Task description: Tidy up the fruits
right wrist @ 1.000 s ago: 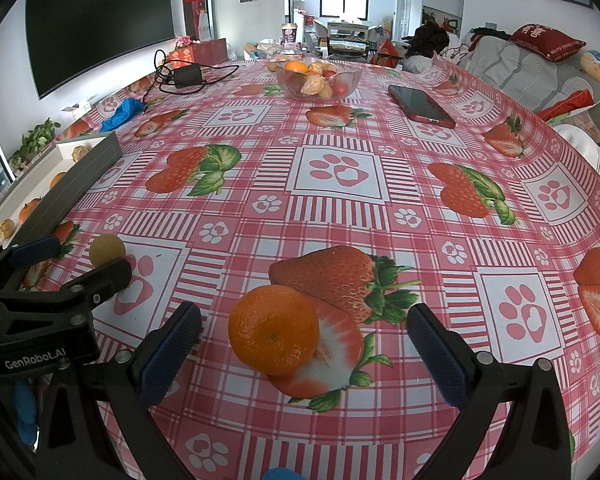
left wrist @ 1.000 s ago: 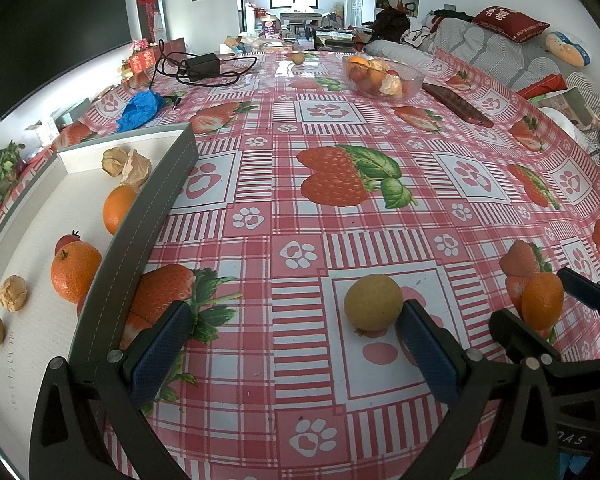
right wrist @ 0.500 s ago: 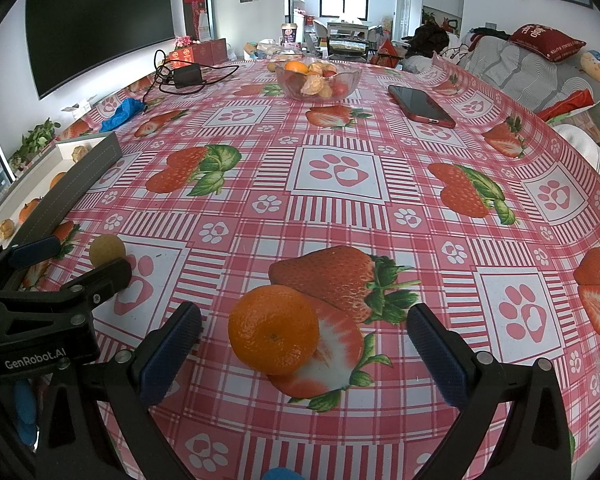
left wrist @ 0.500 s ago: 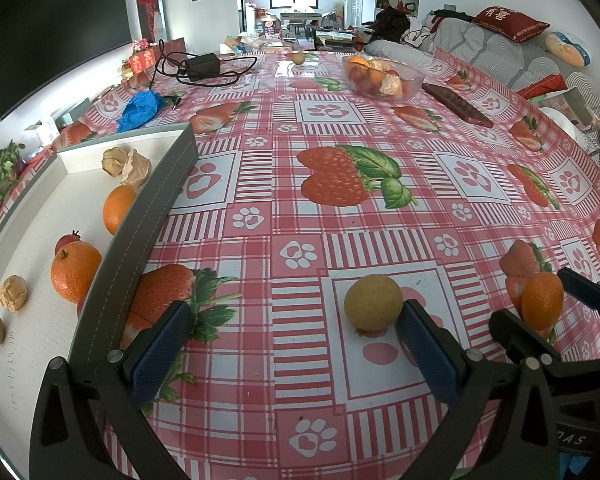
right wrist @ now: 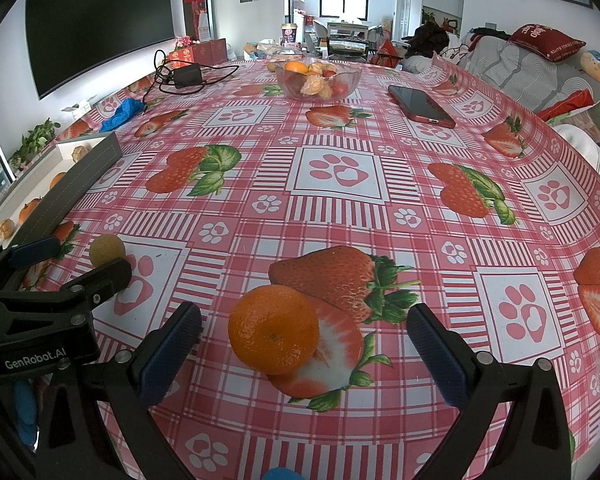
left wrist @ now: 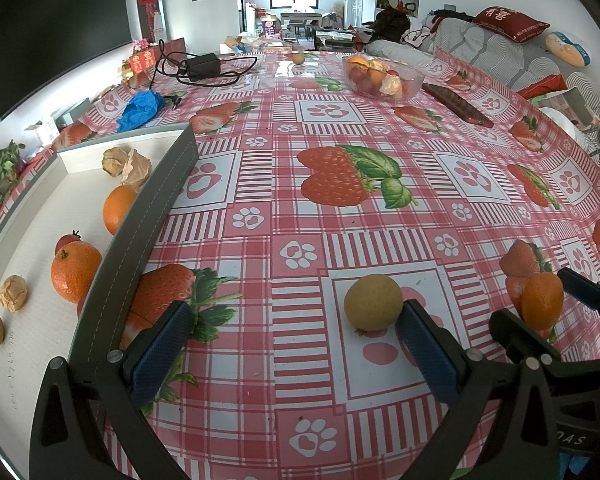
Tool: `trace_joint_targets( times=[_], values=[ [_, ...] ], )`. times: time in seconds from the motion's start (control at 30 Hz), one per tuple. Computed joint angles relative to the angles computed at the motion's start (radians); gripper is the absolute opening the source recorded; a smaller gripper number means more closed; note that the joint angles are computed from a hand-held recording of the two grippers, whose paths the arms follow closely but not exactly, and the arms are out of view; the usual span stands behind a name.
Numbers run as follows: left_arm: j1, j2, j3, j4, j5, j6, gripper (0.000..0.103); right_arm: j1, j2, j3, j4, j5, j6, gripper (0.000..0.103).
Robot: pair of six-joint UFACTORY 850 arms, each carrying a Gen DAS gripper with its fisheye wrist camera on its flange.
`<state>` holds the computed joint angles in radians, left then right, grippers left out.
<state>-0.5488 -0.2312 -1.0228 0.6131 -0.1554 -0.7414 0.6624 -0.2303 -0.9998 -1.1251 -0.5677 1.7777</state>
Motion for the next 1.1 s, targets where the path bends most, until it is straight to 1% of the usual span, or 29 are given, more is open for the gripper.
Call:
trace_joint_targets(
  times=[1.1],
  values=[
    [-0.001, 0.001, 0.002, 0.012, 0.000, -0.013, 0.102, 0.001, 0.000, 0.001, -0.003, 0.000, 0.004, 0.103]
  ],
)
